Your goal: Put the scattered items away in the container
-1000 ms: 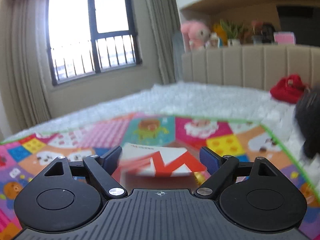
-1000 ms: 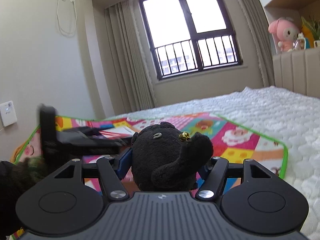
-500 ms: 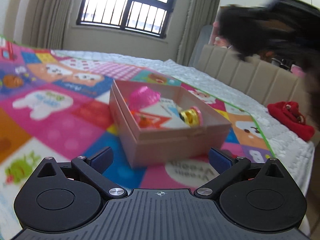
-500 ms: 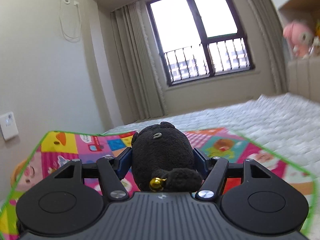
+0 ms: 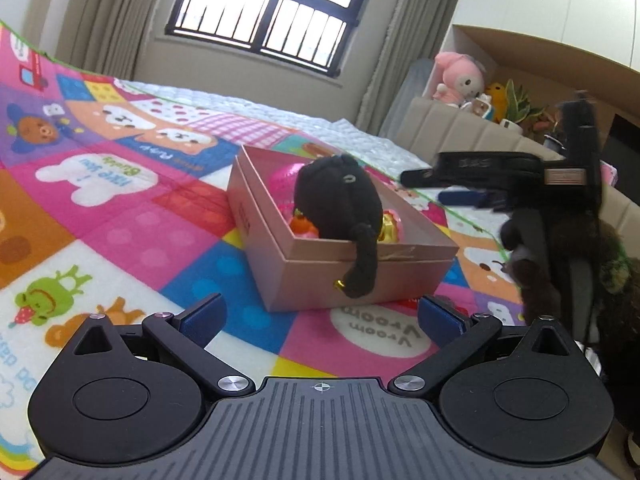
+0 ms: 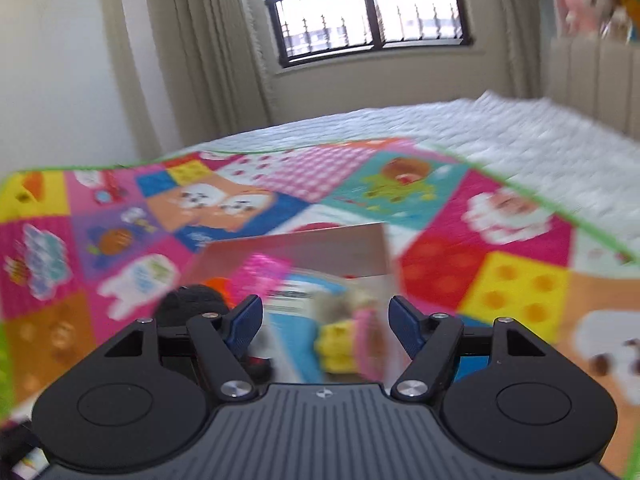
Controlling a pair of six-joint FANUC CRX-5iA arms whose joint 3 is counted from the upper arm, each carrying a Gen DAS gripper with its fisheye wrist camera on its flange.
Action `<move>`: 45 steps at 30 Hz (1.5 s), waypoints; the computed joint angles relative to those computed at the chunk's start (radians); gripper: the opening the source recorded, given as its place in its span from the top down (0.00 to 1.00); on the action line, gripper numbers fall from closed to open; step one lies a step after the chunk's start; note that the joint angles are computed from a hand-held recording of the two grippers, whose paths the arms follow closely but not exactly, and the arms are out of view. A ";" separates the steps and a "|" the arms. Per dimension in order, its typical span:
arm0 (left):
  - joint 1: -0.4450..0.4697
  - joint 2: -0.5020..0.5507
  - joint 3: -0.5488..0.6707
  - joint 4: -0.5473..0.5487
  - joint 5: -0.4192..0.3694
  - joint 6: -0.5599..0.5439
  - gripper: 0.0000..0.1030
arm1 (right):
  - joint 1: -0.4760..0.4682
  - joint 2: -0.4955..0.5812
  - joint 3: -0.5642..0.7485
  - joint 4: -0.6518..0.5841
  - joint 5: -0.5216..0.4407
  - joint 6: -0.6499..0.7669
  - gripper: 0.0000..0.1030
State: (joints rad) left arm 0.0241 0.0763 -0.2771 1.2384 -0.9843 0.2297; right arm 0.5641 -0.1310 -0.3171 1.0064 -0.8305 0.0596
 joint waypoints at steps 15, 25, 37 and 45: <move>0.013 -0.033 -0.023 -0.021 -0.031 0.000 0.00 | 0.037 0.158 0.294 -0.392 0.009 0.470 0.40; 0.022 -0.018 -0.020 -0.010 -0.045 0.026 0.00 | -0.015 0.175 0.254 -0.016 -0.166 0.222 0.41; 0.027 0.018 -0.001 -0.021 -0.042 0.075 0.00 | -0.021 0.354 0.471 -0.251 -0.201 0.512 0.41; 0.032 0.001 -0.016 -0.014 -0.035 0.056 0.00 | -0.040 0.352 0.505 -0.344 -0.230 0.546 0.28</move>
State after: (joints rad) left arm 0.0558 0.0772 -0.2929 1.2244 -1.0197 0.2857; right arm 0.5243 0.2210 0.1880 0.6625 -1.0603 0.6058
